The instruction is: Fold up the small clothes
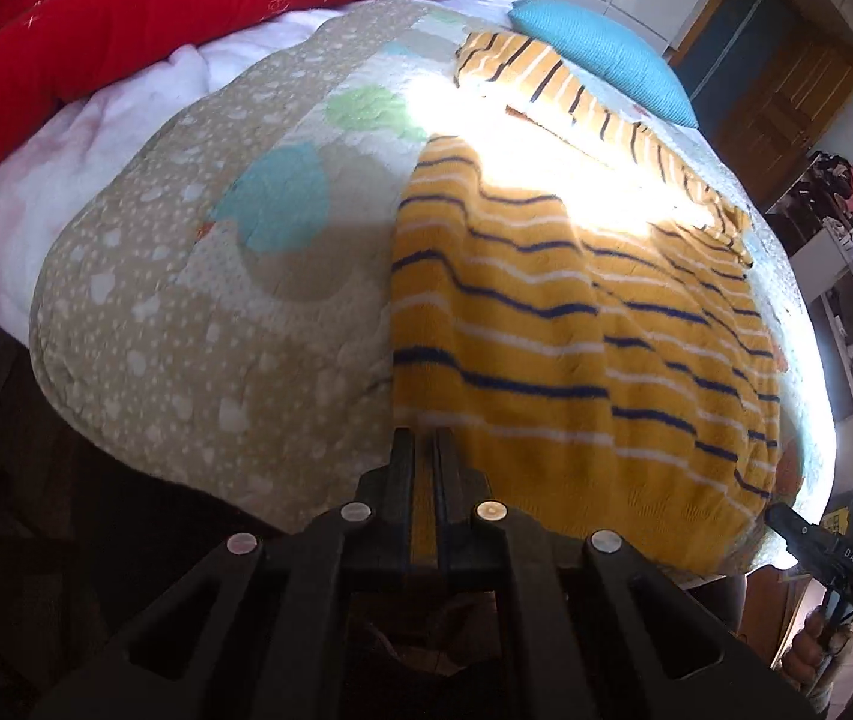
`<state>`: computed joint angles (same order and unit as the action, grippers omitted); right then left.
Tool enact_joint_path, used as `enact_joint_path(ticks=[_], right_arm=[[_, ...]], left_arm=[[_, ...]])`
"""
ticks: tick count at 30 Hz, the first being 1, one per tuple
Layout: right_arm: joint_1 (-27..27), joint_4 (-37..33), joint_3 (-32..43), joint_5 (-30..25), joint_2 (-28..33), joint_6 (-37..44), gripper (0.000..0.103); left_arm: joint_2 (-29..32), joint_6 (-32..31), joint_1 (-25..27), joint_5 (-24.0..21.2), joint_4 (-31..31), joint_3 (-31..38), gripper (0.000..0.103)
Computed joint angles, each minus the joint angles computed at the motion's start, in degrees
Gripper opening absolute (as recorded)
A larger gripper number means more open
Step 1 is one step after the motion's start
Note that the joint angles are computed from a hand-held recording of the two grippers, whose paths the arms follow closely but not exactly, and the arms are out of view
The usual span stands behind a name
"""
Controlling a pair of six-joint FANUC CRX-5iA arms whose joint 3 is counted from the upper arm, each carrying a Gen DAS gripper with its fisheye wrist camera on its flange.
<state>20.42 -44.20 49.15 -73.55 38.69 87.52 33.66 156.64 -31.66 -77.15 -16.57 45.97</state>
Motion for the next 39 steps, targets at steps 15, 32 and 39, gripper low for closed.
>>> enact_joint_path(ticks=[15,32,39], right_arm=[[5.26,18.29,1.89,10.31,-1.39,-6.75,0.052],[12.14,27.29,9.63,7.45,4.20,-8.36,0.063],[12.22,27.84,7.80,7.96,3.39,-10.22,0.064]], left_arm=[[8.39,-5.16,-6.72,-22.81,-22.79,23.63,0.086],[15.44,-12.61,-7.92,-26.55,-23.09,34.80,0.098],[17.31,-14.29,-8.35,-29.03,-24.59,38.01,0.098]])
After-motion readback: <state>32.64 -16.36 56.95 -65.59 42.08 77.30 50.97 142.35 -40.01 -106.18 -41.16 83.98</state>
